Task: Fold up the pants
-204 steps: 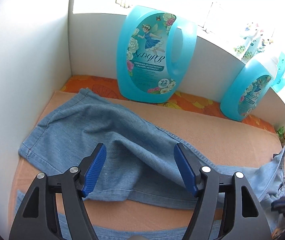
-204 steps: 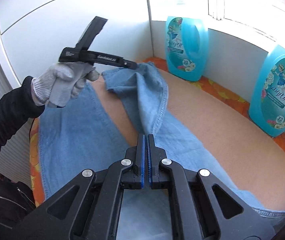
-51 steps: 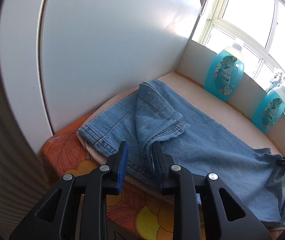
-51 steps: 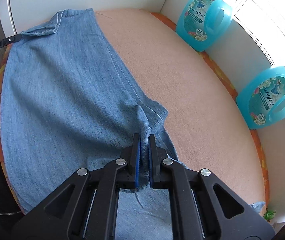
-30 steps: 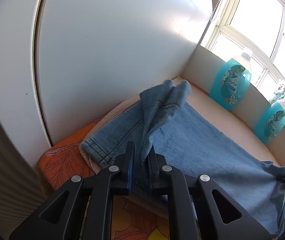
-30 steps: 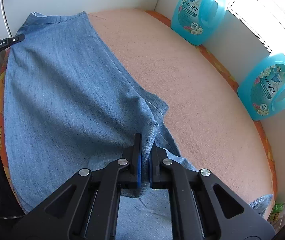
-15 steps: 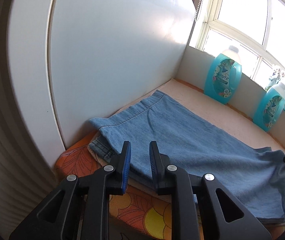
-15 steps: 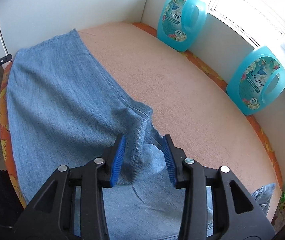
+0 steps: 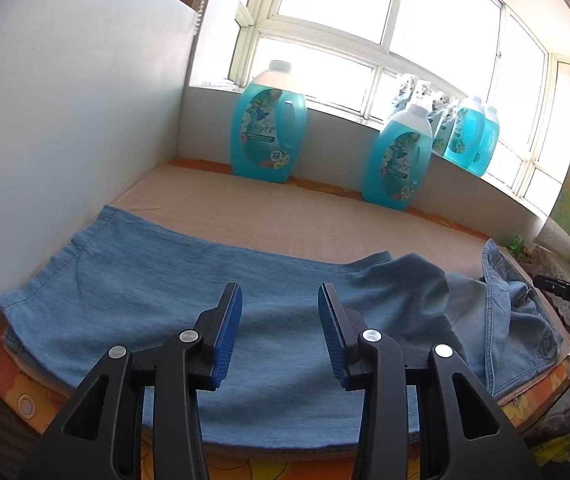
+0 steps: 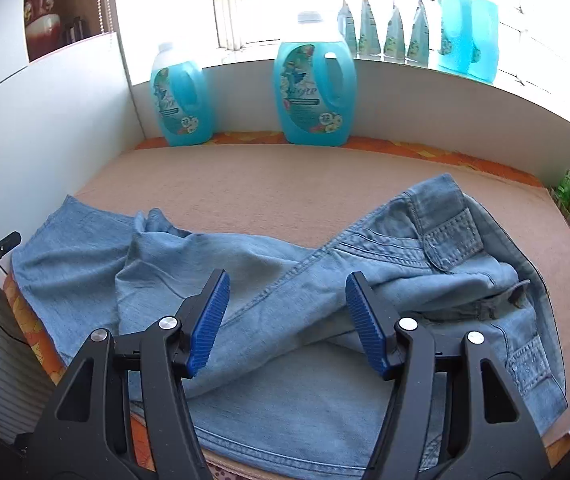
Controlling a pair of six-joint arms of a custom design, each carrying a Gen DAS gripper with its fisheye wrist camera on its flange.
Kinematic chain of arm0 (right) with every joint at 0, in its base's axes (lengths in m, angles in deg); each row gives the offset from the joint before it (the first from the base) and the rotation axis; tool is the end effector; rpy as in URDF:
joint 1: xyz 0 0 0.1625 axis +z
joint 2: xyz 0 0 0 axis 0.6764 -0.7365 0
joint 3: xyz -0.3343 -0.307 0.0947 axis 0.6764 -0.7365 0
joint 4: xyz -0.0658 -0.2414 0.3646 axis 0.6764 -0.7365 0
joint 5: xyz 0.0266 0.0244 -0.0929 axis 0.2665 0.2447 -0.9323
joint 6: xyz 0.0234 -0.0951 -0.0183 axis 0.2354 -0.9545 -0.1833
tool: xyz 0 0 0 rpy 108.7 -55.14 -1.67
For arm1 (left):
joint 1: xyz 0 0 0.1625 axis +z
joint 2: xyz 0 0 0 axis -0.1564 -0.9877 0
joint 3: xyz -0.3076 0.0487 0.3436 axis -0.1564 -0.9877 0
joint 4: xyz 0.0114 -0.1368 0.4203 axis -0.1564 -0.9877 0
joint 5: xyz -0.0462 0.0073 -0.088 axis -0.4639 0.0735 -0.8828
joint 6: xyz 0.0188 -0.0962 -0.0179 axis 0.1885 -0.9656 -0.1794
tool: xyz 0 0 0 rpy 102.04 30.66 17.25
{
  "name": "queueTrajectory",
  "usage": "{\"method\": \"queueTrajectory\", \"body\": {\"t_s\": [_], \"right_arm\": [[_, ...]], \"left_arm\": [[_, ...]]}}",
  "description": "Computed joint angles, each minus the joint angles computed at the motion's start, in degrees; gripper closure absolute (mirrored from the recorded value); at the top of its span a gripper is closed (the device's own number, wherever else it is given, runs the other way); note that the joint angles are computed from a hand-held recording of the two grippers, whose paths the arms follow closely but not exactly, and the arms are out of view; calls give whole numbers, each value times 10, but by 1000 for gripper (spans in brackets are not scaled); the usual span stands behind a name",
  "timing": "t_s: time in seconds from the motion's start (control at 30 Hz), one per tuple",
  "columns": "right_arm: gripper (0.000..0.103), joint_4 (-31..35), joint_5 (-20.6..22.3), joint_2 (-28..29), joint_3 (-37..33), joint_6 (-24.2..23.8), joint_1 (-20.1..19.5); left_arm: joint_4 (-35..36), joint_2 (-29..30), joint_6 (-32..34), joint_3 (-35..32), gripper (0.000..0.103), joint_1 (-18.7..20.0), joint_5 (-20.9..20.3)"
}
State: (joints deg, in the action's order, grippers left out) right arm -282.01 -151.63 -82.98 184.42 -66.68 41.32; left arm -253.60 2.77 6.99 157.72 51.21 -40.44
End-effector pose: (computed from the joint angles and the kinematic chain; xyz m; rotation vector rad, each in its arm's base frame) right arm 0.0395 -0.3983 0.4079 0.0112 -2.0652 1.1703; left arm -0.3465 -0.5557 0.0809 0.9920 2.5802 -0.9665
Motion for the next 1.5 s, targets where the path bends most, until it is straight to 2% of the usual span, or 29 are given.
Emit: {"method": "queueTrajectory", "body": {"t_s": [0.07, 0.17, 0.23, 0.3, 0.43, 0.5, 0.73, 0.87, 0.93, 1.0, 1.03, 1.1, 1.17, 1.3, 1.37, 1.47, 1.5], "right_arm": [[40, -10, -3, -31, 19, 15, -27], [39, 0, 15, -80, 38, 29, -75], [32, 16, 30, -105, 42, 44, -101], [28, 38, 50, -128, 43, 60, -124], [23, 81, 74, -144, 23, 76, -144], [23, 113, 78, -138, -1, 88, -142], [22, 245, 36, -49, -137, 147, -105], [22, 312, -3, 23, -226, 217, -90], [22, 339, -40, 59, -267, 241, -84], [22, 368, -81, 88, -302, 268, -81], [22, 383, -99, 99, -315, 285, -81], [22, 430, -109, 111, -341, 327, -86], [22, 459, -122, 123, -359, 351, -87], [22, 487, -193, 160, -392, 347, -75], [22, 491, -211, 170, -399, 342, -74], [24, 496, -203, 164, -394, 339, -79], [32, 500, -196, 157, -390, 342, -81]], "left_arm": [[25, 12, 10, -15, 64, -7, -37], [60, 32, 19, -38, 55, -17, -97], [95, 48, 17, -57, 49, -22, -143], [131, 69, 17, -81, 48, -27, -184], [210, 110, 14, -129, 47, -33, -260], [242, 129, 15, -149, 47, -37, -284], [333, 171, -12, -201, 47, -36, -315], [343, 172, -10, -203, 46, -34, -315], [336, 170, -6, -199, 47, -33, -319], [328, 168, 0, -193, 52, -33, -320], [325, 168, 2, -191, 58, -31, -323], [328, 167, 10, -190, 65, -28, -334], [323, 166, 20, -185, 68, -26, -336], [321, 168, 34, -184, 76, -25, -343], [320, 168, 39, -185, 82, -24, -346], [317, 174, 44, -190, 91, -26, -346], [318, 173, 47, -191, 92, -25, -347]]}}
